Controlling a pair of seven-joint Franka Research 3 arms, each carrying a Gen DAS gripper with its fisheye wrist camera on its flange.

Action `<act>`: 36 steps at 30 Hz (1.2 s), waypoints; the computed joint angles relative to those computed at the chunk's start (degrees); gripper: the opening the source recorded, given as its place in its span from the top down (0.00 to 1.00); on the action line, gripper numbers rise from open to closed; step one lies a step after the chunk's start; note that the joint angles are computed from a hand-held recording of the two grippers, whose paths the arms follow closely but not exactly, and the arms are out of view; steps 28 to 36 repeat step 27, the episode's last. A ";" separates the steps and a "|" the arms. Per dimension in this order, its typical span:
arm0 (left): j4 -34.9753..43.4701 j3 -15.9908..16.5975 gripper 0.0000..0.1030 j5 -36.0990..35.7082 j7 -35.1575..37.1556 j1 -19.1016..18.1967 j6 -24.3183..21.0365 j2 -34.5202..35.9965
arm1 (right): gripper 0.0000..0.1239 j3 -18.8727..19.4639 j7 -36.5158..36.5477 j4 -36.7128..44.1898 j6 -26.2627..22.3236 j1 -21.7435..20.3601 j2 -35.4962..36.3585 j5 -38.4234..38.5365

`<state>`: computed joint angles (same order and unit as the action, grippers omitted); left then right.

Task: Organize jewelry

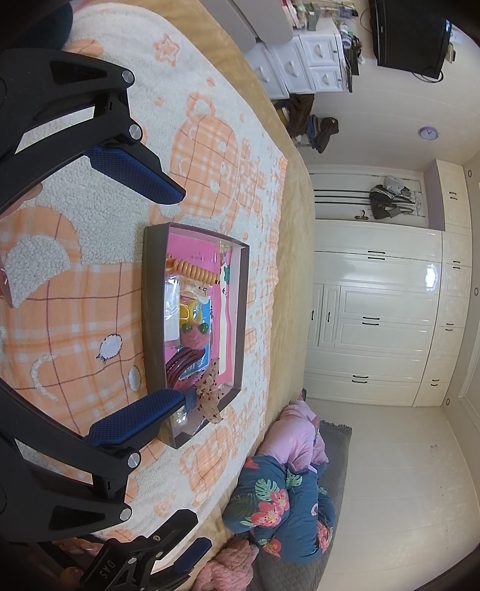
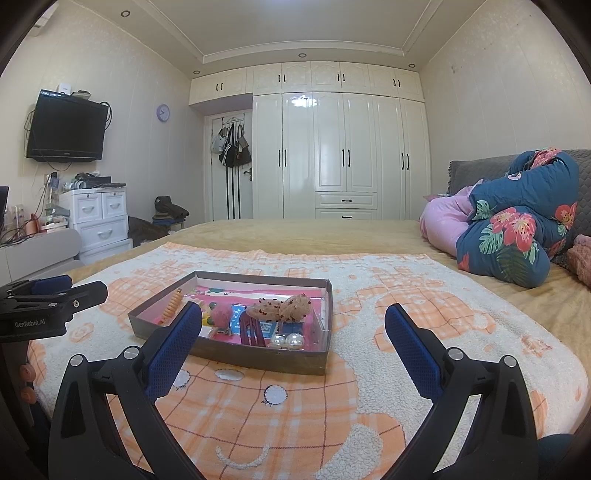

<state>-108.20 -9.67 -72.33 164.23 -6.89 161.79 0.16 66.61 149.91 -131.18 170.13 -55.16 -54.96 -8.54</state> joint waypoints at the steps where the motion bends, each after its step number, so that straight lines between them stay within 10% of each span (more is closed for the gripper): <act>1: 0.02 0.00 0.11 0.09 -0.05 0.02 -0.13 0.01 | 0.22 0.00 -0.04 0.05 -0.11 0.04 0.13 -0.01; 18: 0.19 -0.38 0.11 5.65 -6.04 0.28 1.32 0.80 | 0.22 -0.49 1.22 -0.70 -0.65 0.20 -0.09 -0.07; 23: 4.29 0.66 0.11 24.40 -28.14 1.57 0.32 5.60 | 0.22 -1.63 2.28 -0.42 -3.73 -1.50 2.45 -0.08; 27: 14.31 5.82 0.11 47.38 -53.51 0.76 -2.46 14.25 | 0.22 -1.15 2.20 5.51 -17.01 -8.35 12.21 -1.45; 36: 14.31 5.82 0.11 47.38 -53.51 0.76 -2.46 14.25 | 0.22 -1.15 2.20 5.51 -17.01 -8.35 12.21 -1.45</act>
